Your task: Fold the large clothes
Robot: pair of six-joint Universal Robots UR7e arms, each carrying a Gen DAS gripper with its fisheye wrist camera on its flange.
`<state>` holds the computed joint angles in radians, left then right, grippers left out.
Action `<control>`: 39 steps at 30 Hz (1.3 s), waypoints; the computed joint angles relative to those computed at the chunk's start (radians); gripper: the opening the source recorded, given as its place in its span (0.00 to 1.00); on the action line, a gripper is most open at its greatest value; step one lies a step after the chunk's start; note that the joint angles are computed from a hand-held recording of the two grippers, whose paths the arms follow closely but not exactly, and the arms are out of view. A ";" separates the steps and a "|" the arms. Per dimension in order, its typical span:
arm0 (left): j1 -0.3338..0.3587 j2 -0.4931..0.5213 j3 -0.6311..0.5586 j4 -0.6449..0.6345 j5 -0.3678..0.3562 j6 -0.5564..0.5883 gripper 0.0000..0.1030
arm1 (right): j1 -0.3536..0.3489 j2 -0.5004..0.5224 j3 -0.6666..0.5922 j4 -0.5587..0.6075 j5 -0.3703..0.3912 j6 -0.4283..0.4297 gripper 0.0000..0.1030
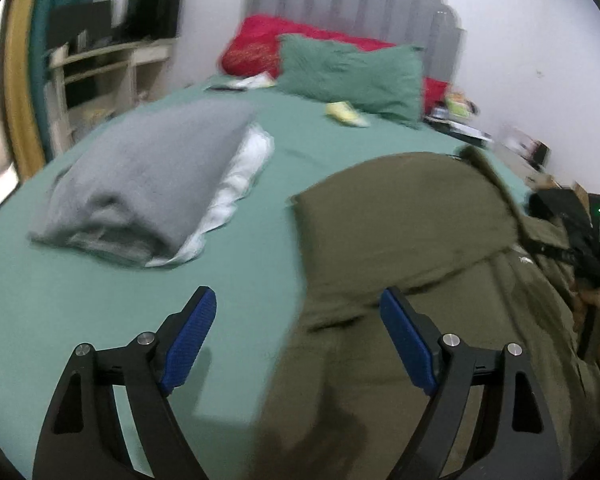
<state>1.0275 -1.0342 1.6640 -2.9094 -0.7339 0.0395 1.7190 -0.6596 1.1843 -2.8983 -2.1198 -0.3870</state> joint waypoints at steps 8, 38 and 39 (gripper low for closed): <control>0.052 -0.038 -0.040 0.091 -0.046 -0.080 0.85 | -0.059 0.102 -0.177 0.091 0.049 0.320 0.03; -0.002 -0.090 -0.013 0.220 -0.083 -0.108 0.85 | 0.046 -0.351 0.485 -0.167 -0.325 0.078 0.67; -0.002 -0.086 -0.013 0.225 -0.079 -0.107 0.85 | 0.016 -0.366 0.482 -0.100 -0.268 0.134 0.67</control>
<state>1.0256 -1.1203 1.6511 -2.6841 -0.8132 -0.0672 1.7350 -1.0260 1.6665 -2.9982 -2.3880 -0.2534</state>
